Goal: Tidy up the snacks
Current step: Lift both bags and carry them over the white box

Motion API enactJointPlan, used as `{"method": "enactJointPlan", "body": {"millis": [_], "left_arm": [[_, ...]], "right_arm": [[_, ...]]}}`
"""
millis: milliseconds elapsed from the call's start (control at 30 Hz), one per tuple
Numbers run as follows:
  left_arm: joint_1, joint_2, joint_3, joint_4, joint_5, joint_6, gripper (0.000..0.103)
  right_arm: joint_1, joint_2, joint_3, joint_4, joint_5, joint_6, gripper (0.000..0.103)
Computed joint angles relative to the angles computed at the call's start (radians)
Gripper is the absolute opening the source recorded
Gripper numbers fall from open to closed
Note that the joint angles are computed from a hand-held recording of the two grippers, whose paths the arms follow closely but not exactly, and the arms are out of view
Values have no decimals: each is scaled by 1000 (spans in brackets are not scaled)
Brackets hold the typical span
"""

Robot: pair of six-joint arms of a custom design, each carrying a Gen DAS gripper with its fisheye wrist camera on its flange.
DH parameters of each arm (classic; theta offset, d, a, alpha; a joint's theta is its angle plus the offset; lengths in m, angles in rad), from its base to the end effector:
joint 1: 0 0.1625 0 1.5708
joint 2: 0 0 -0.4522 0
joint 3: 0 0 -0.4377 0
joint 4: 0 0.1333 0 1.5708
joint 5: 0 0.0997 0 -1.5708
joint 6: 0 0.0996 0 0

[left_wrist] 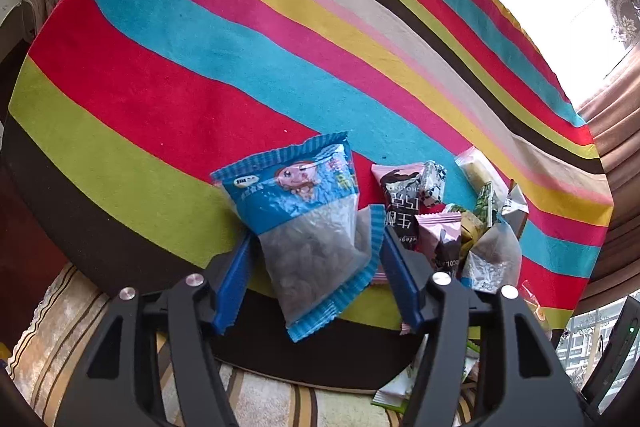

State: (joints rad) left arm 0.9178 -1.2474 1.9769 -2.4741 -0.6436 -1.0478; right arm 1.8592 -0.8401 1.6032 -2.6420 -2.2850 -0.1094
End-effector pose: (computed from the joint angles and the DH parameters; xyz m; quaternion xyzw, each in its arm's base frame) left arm -0.1823 -0.5889 0.2579 -0.2128 0.8662 -0.3860 0.2355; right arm 0.2746 -0.6862 0.1553 0.1304 -0.9182 0.1741 0.3312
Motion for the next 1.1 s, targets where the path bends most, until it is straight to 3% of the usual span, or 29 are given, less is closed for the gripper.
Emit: {"method": "enactJointPlan", "body": {"millis": [100,200,267,567,1100], "left_arm": [[-1,2,-1,4,4,-1,60],[-2,8,-9,27,11,-4,52],[-4,13,-12,28,17,3,50],[-21,16,-3,26,44,-6,44],[-88,-2,32,31,130,-39,43]], "right_arm": [[-7,-2,3,1,1,-1,87],[-11,5,0,6,15,-13,87],[-16,12,1,7,36,-29,78],[-36,-24,43,-36,121,-41,60],[-46,-135,143,-85,238,-74,55]]}}
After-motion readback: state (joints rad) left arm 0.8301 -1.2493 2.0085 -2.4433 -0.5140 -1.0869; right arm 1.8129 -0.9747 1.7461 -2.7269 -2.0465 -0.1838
